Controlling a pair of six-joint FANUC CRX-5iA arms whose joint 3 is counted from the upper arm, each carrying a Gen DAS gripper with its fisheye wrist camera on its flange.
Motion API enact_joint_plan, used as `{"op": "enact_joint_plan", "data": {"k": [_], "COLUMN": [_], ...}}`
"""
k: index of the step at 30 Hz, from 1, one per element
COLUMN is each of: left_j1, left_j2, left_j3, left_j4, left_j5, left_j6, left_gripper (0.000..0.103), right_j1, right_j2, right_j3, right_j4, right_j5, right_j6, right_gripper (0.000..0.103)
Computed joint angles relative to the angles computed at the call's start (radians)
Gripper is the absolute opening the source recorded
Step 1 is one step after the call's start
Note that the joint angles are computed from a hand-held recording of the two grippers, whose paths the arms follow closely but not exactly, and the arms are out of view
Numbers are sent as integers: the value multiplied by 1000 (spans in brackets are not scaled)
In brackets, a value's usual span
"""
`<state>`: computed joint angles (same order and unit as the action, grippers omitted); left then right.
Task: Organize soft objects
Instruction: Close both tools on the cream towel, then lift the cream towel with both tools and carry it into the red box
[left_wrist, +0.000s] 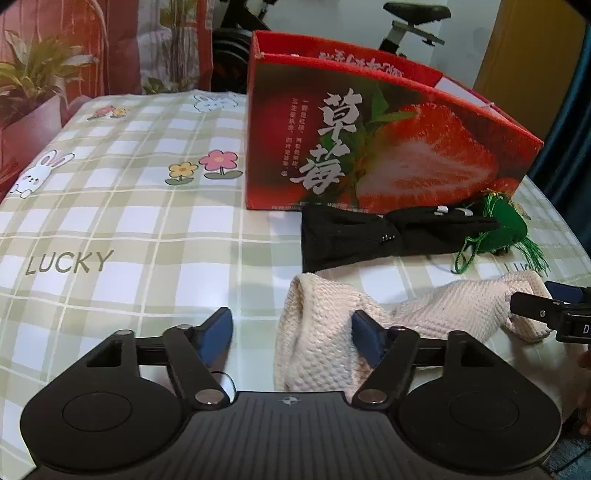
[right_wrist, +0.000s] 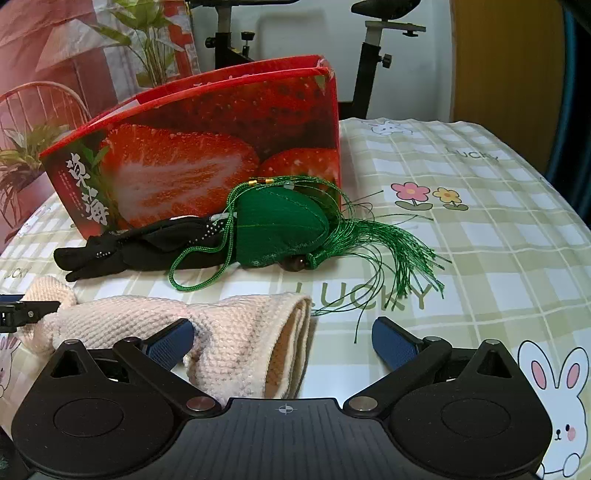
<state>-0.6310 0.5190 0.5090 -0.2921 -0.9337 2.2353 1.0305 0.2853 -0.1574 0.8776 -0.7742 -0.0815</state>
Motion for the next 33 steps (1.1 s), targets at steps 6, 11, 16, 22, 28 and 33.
{"op": "enact_joint_plan", "data": {"k": [6,11,16,22,28,33], "left_j1": [34,2,-27,-10,1,-12], "left_j2": [-46,-57,-22,-38,-48,-54], "left_j3": [-65,-49,9,-37,-75,-69], "left_j4": [105,57,18,54,95,61], "left_j5": [27,7,-37,14,68,71], "left_j6": [-2,-19,-67,-70,-89,-92], "left_gripper": [73,65,53,47,32,13], "right_j1": [-6,-9,-10,-14,-18,-16], "right_j2": [-27,-48,-49,-49,-57,-66], "right_j3": [-28,-56,-56,-68,-81,-78], "right_j4": [3,43,31,47,73,77], "right_j5": [45,100,124,150,180,179], "right_j6": [-38,-68,-44,-51,-54,-36], "right_gripper": [102,81,66,59,42,22]}}
